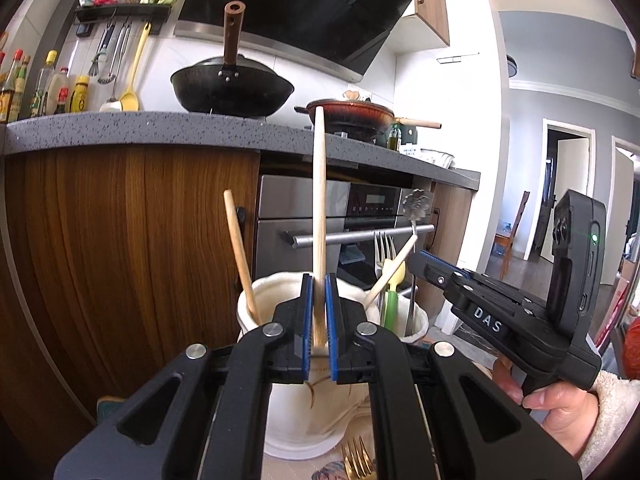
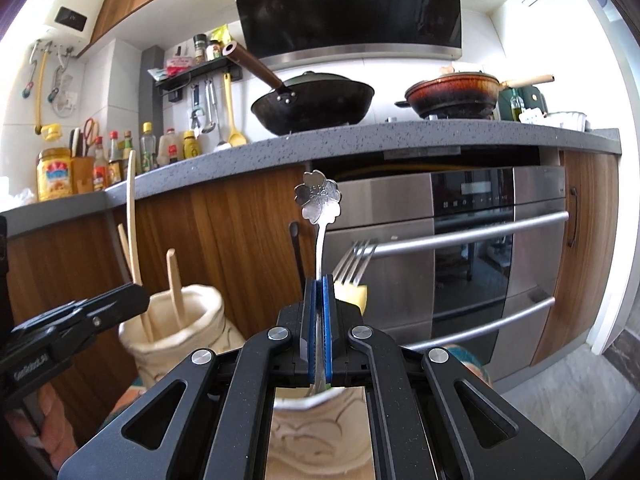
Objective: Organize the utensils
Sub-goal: 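Lower chopstick into large cup while right tool drops spoon into small cup, then open both tools and withdraw them back over the placemat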
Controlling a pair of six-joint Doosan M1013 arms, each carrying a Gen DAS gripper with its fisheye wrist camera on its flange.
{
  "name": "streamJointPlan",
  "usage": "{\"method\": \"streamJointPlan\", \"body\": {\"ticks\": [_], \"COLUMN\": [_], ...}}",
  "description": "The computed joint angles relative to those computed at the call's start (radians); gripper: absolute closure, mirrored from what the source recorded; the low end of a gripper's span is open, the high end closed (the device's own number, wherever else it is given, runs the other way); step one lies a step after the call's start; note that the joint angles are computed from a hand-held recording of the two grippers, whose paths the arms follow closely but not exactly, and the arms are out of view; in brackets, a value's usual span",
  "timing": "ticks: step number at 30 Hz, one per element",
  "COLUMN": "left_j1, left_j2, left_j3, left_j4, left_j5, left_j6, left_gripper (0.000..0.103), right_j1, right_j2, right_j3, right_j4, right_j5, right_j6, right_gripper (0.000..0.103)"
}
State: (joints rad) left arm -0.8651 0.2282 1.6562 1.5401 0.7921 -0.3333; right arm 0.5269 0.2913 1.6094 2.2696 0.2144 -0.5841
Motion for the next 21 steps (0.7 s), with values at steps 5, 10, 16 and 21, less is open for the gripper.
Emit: {"method": "streamJointPlan", "body": {"ticks": [5, 10, 16, 21], "left_j1": [0.002, 0.000, -0.004, -0.003], "left_j2": [-0.005, -0.013, -0.015, -0.016], "left_j3": [0.004, 0.010, 0.011, 0.011], "left_j4": [-0.037, -0.047, -0.035, -0.043], "left_j5": [-0.008, -0.017, -0.017, -0.014], "left_j6": [0.019, 0.019, 0.020, 0.023], "left_gripper": [0.097, 0.097, 0.097, 0.096], "right_j1": [0.001, 0.001, -0.002, -0.004], "right_j2": [-0.007, -0.012, -0.013, -0.014], "right_j3": [0.011, 0.020, 0.022, 0.020], "right_j4": [-0.164, -0.249, -0.268, -0.327], "right_j5": [-0.004, -0.011, -0.016, -0.018], "right_j6": [0.158, 0.240, 0.270, 0.333], "right_gripper": [0.099, 0.099, 0.099, 0.099]}}
